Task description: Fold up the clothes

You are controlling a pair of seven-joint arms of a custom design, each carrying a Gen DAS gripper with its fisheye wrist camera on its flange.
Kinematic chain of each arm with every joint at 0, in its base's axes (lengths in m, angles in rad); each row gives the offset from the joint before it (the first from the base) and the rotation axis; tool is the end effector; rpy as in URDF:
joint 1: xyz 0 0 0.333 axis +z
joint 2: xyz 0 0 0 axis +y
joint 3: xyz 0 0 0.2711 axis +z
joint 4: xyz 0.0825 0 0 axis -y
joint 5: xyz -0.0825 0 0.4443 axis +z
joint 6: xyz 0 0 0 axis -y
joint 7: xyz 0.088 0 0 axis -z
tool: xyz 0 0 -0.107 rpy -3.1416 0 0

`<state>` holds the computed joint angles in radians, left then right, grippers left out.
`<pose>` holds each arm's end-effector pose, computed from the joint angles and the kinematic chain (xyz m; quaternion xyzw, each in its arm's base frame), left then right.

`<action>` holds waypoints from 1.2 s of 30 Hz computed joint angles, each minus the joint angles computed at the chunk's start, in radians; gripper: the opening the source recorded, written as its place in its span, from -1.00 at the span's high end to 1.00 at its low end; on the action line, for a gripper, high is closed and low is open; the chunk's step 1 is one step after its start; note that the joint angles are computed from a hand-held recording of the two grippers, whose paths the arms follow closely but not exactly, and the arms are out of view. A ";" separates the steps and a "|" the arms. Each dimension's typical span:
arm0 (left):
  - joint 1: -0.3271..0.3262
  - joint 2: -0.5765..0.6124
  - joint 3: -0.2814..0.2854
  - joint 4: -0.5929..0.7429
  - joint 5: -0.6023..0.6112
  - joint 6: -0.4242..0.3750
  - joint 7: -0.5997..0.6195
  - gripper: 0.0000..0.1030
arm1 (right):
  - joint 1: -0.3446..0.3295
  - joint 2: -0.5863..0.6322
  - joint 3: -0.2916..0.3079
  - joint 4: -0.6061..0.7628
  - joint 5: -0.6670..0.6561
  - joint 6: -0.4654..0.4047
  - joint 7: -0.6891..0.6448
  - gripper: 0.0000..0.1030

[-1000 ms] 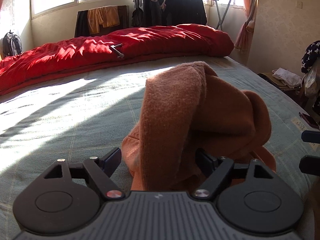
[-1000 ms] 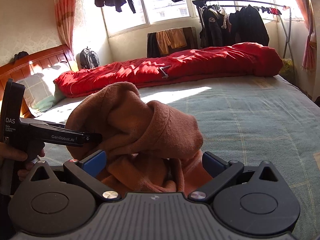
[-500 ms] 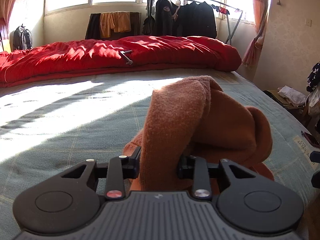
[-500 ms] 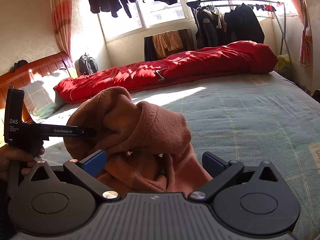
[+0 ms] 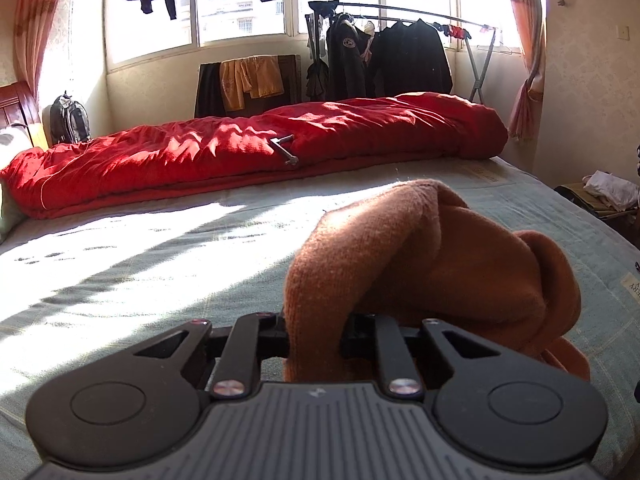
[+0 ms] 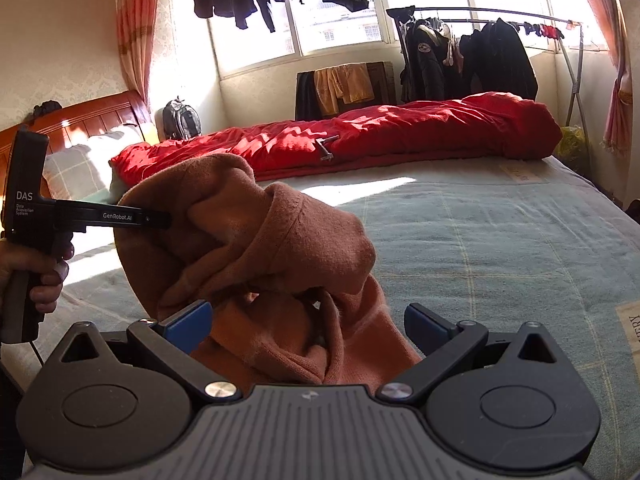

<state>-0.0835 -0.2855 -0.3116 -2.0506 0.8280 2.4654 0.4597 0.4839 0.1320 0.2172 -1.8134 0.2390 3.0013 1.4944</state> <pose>0.5426 -0.2429 0.5771 -0.6808 0.5504 -0.2843 0.3908 0.5474 0.4308 0.5287 -0.7501 0.4241 -0.1516 0.4843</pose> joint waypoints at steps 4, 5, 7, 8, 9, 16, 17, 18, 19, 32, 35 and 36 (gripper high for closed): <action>0.014 -0.029 0.009 -0.026 -0.005 -0.008 -0.008 0.75 | 0.007 0.028 -0.010 0.040 -0.021 -0.053 0.058 -1.00; 0.020 -0.031 0.009 -0.026 -0.002 -0.017 -0.007 0.76 | 0.008 0.035 -0.009 0.052 -0.018 -0.069 0.070 -1.00; 0.030 -0.029 0.019 -0.024 -0.010 -0.016 0.003 0.78 | 0.016 0.050 -0.018 0.073 -0.043 -0.091 0.104 -1.00; 0.035 -0.023 0.025 -0.019 -0.016 -0.013 0.012 0.78 | 0.020 0.056 -0.022 0.082 -0.059 -0.099 0.117 -1.00; 0.039 -0.013 0.030 -0.009 -0.020 -0.012 0.025 0.79 | 0.024 0.063 -0.025 0.090 -0.075 -0.107 0.129 -1.00; 0.041 0.183 0.067 0.201 -0.006 -0.053 0.171 0.83 | 0.036 0.117 -0.037 0.157 -0.159 -0.157 0.161 -1.00; 0.033 0.221 0.078 0.245 -0.007 -0.062 0.197 0.83 | 0.038 0.124 -0.040 0.167 -0.169 -0.164 0.166 -1.00; 0.025 0.257 0.088 0.288 -0.008 -0.070 0.221 0.83 | 0.039 0.132 -0.042 0.177 -0.178 -0.173 0.169 -1.00; 0.015 0.296 0.100 0.333 -0.005 -0.080 0.244 0.83 | 0.040 0.140 -0.045 0.186 -0.186 -0.179 0.173 -1.00; -0.125 0.750 0.263 0.851 -0.047 -0.191 0.447 0.85 | -0.070 0.222 0.059 0.264 0.072 -0.190 0.000 -1.00; -0.146 0.771 0.290 0.851 -0.063 -0.200 0.466 0.84 | -0.106 0.237 0.104 0.265 0.197 -0.187 -0.115 -1.00; -0.145 0.773 0.294 0.845 -0.078 -0.202 0.467 0.84 | -0.112 0.241 0.110 0.267 0.224 -0.194 -0.146 -1.00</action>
<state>-0.2288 0.4870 -0.0176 -1.2055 0.7497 2.2629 0.9266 0.3723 0.3728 0.3273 -1.5464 0.4633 2.8071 1.3486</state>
